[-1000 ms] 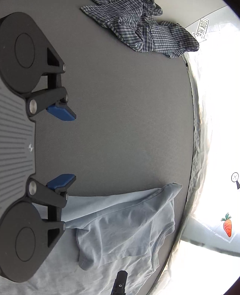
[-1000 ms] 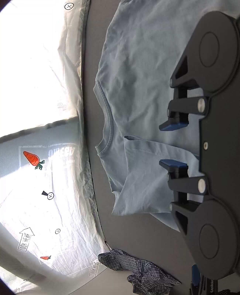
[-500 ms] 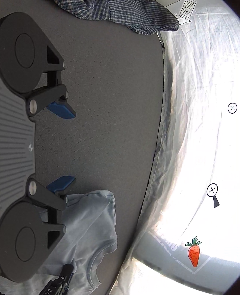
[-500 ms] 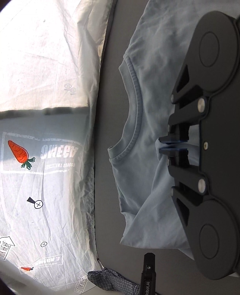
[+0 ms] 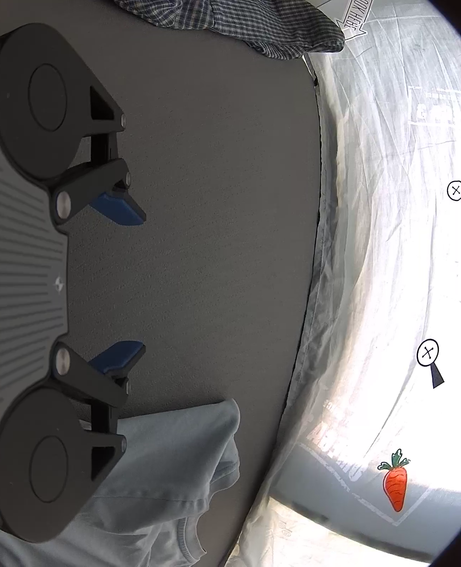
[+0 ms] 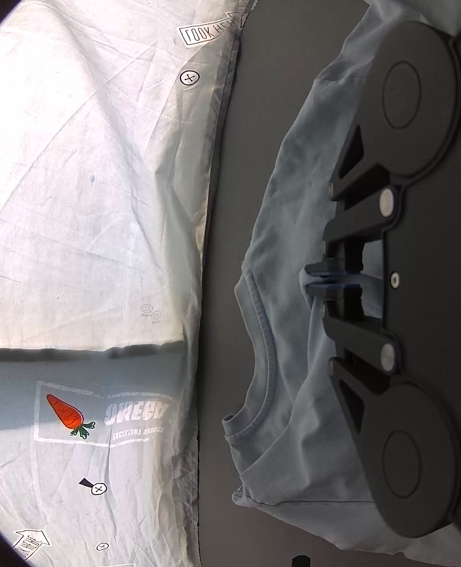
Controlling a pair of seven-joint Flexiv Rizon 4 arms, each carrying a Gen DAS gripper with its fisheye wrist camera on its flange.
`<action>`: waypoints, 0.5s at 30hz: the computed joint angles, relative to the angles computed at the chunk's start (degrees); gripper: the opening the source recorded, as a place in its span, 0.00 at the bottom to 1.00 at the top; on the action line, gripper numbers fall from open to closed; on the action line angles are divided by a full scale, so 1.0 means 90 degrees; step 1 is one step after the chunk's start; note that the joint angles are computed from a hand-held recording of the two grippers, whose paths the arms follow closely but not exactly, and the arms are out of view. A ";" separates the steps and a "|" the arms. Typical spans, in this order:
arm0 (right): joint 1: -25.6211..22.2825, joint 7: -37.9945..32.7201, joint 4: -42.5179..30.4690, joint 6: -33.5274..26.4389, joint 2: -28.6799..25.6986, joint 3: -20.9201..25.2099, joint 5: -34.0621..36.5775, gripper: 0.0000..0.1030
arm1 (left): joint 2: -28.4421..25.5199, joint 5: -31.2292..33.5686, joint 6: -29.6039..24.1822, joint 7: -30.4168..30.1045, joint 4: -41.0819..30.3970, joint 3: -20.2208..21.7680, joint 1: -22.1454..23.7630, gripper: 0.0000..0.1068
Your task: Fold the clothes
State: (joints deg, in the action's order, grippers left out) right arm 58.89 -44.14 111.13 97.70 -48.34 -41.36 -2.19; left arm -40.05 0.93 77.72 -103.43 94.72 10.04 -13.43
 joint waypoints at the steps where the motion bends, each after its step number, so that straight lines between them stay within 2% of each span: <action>1: 0.0009 0.0048 0.0043 0.0041 0.0029 0.0004 0.0062 0.06 | 0.0027 -0.0047 0.0045 0.0064 0.0045 -0.0122 0.0087 0.68; 4: 0.0034 0.0170 0.0167 0.0149 0.0123 0.0022 0.0254 0.14 | 0.0125 -0.0248 0.0209 0.0389 0.0192 -0.0546 0.0350 0.69; 8: 0.0218 0.0317 0.0591 0.0089 0.0536 0.0058 0.0437 0.17 | 0.0184 -0.0507 0.0290 0.0721 0.0304 -0.0873 0.0444 0.73; 15: 0.0707 0.0771 0.1615 -0.0064 0.1350 0.0186 0.0565 0.18 | 0.0280 -0.0603 0.0017 0.0651 0.0467 -0.0686 0.0047 0.74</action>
State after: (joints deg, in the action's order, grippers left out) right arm 65.25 -37.20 125.67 97.12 -36.18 -39.69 2.89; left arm -37.53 -4.49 77.87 -97.57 98.92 3.86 -13.00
